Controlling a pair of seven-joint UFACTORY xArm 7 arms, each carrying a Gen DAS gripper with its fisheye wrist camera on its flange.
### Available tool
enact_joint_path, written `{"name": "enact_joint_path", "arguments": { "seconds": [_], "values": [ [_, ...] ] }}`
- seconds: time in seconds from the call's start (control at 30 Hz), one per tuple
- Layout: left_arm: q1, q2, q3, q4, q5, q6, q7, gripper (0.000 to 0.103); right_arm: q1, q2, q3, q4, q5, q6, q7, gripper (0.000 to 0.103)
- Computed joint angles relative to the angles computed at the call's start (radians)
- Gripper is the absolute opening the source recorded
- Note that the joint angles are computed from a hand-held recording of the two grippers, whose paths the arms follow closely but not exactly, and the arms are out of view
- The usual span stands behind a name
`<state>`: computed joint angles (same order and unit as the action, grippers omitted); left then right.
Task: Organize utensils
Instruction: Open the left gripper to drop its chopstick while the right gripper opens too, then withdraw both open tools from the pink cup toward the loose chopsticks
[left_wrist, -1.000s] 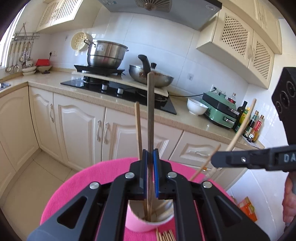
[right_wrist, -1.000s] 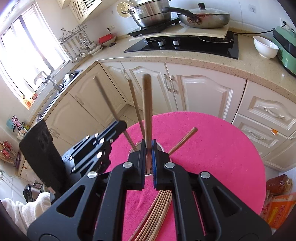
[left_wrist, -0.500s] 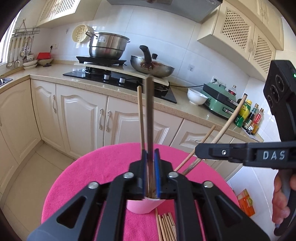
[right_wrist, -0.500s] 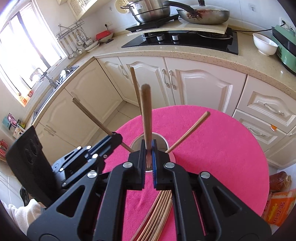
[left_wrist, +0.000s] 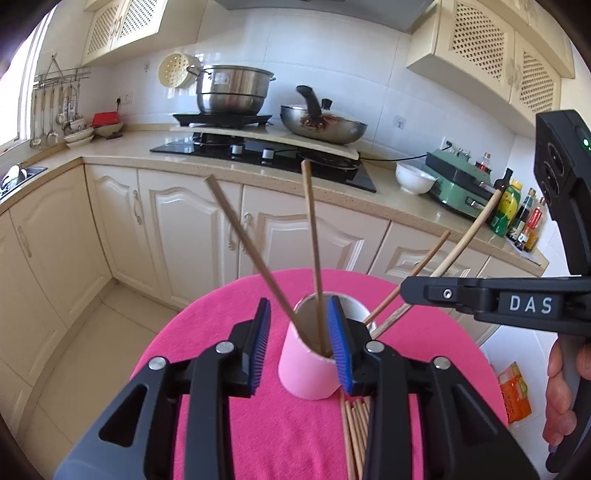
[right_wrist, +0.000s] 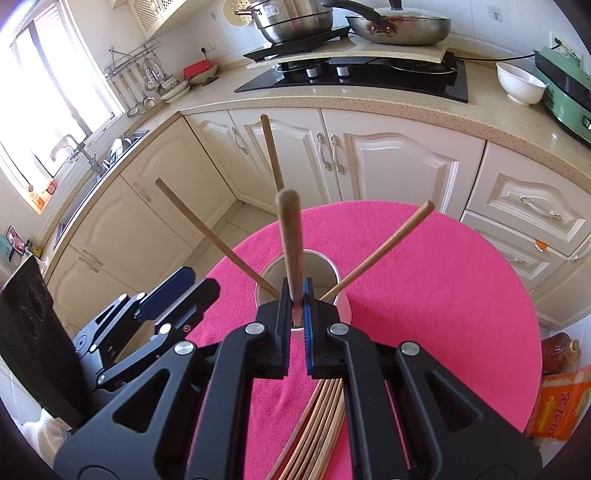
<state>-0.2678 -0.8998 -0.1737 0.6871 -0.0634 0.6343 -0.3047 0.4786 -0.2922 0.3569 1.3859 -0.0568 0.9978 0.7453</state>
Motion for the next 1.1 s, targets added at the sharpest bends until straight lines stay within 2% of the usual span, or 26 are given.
{"name": "enact_joint_path", "arguments": {
  "seconds": [0.2,0.53,0.57,0.63,0.67,0.7,0.9,1.1],
  "values": [
    [0.023,-0.024,-0.013,0.008,0.024,0.077,-0.016,0.032,-0.010,-0.007,0.028,-0.034,-0.061,-0.024,0.064,0.007],
    [0.026,-0.064,-0.003,0.019,0.034,0.131,0.005,0.032,-0.006,0.018,0.059,0.001,-0.148,0.024,0.151,0.009],
    [0.027,-0.066,-0.001,0.021,0.033,0.134,0.007,0.032,-0.004,0.022,0.061,0.007,-0.155,0.030,0.157,0.013],
    [0.029,-0.076,0.003,0.019,0.032,0.140,0.013,0.033,0.002,0.022,0.064,0.011,-0.171,0.035,0.168,0.030],
    [0.030,-0.081,0.005,0.019,0.031,0.145,0.016,0.033,0.003,0.018,0.067,0.012,-0.181,0.037,0.176,0.048],
    [0.029,-0.086,0.008,0.019,0.028,0.150,0.019,0.033,0.004,0.014,0.069,0.010,-0.190,0.036,0.182,0.052],
    [0.030,-0.105,0.011,0.018,0.017,0.160,0.032,0.033,0.011,-0.007,0.074,0.005,-0.198,0.033,0.199,0.052],
    [0.022,-0.127,0.006,0.016,0.005,0.166,0.039,0.033,0.002,-0.061,0.081,-0.024,-0.193,0.012,0.201,0.057]
  ]
}}
